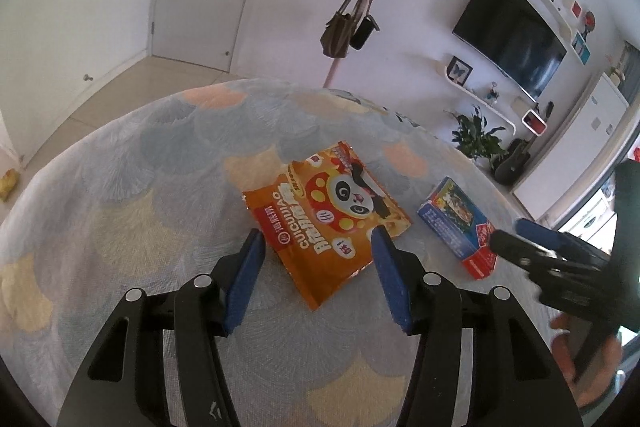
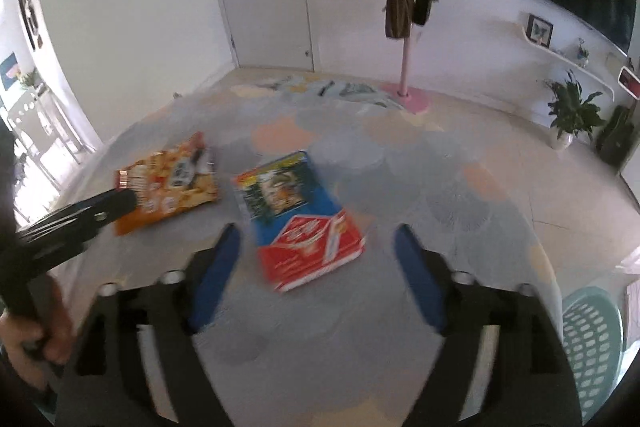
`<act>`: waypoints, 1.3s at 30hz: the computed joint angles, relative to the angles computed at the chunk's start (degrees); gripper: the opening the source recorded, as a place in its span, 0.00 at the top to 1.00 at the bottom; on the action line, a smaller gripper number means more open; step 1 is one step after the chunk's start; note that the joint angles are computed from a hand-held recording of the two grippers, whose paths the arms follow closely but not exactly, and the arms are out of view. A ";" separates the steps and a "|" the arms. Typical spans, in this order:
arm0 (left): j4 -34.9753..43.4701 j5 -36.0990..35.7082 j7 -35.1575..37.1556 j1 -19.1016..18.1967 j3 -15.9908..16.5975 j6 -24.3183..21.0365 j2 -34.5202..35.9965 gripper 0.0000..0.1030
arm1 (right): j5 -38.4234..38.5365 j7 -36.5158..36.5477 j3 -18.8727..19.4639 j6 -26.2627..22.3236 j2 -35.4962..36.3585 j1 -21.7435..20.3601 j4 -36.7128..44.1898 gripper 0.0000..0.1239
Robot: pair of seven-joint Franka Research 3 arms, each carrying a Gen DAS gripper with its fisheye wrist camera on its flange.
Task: Collect trash
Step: 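Grasp the second orange panda snack bag with the left tool while the right tool grasps the tiger card box, then carry the snack bag and card box over the green basket and open both tools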
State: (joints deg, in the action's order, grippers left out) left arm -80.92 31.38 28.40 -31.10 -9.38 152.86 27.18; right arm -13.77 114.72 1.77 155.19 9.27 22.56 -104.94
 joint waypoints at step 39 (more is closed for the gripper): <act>18.97 6.79 11.99 -11.33 1.11 -10.27 7.99 0.96 | -14.62 19.42 3.00 8.48 -18.52 -7.26 -19.44 0.53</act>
